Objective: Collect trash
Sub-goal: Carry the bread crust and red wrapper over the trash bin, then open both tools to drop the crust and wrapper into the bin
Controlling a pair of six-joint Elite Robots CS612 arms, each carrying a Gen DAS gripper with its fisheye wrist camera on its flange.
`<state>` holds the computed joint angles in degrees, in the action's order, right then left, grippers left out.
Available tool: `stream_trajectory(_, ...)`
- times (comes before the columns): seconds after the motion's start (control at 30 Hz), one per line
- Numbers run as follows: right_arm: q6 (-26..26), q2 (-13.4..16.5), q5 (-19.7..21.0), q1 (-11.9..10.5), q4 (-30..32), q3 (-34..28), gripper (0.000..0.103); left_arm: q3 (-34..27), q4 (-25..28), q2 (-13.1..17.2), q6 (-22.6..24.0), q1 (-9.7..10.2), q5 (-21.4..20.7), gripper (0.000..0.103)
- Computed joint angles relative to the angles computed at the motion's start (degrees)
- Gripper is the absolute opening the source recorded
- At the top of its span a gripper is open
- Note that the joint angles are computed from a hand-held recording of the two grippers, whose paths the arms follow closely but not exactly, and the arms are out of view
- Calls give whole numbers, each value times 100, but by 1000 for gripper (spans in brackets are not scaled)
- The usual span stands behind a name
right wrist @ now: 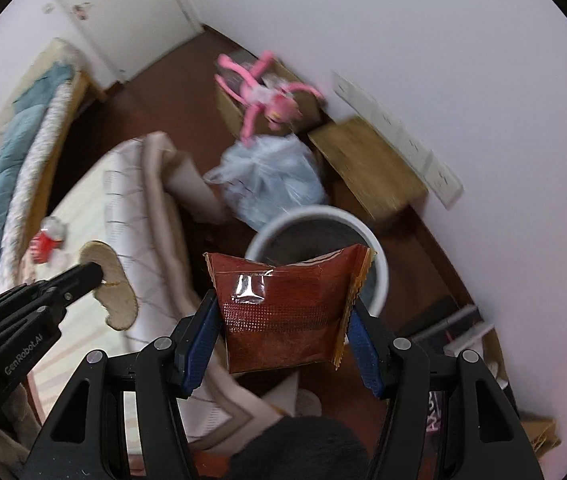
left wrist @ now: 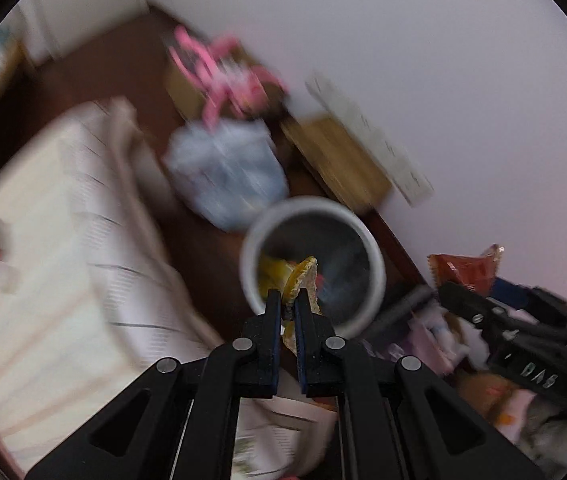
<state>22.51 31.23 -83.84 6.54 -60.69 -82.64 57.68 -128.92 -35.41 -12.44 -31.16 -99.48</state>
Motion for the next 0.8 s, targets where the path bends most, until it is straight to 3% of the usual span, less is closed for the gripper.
stream_trajectory(0.3, 46, 281, 573, -319, 385, 628, 63, -3167, 3118, 1919, 235, -41, -723, 6)
stream_trajectory(0.47, 12, 293, 883, -413, 480, 1064, 63, -4194, 3899, 2512, 143, -55, -614, 13)
stream_trajectory(0.53, -36, 298, 944, -438, 489, 1185, 63, -4393, 3988, 2627, 92, -45, -621, 30)
stream_trajectory(0.6, -81, 267, 1008, -453, 475, 1315, 64, -4411, 3916, 2640, 14, -40, -508, 79)
stream_trajectory(0.7, -123, 227, 1087, -472, 415, 1476, 69, -4303, 3740, 2597, -107, -5, -411, 86)
stream_trajectory(0.73, -126, 204, 1112, -472, 413, 1509, 72, -4178, 3644, 2536, -151, 4, -342, 90)
stream_trajectory(0.77, -113, 191, 1126, -476, 404, 1530, 75, -3972, 3497, 2431, -188, 3, -240, 101)
stream_trajectory(0.8, -82, 191, 1136, -483, 355, 1538, 77, -3836, 3387, 2362, -208, 2, -143, 103)
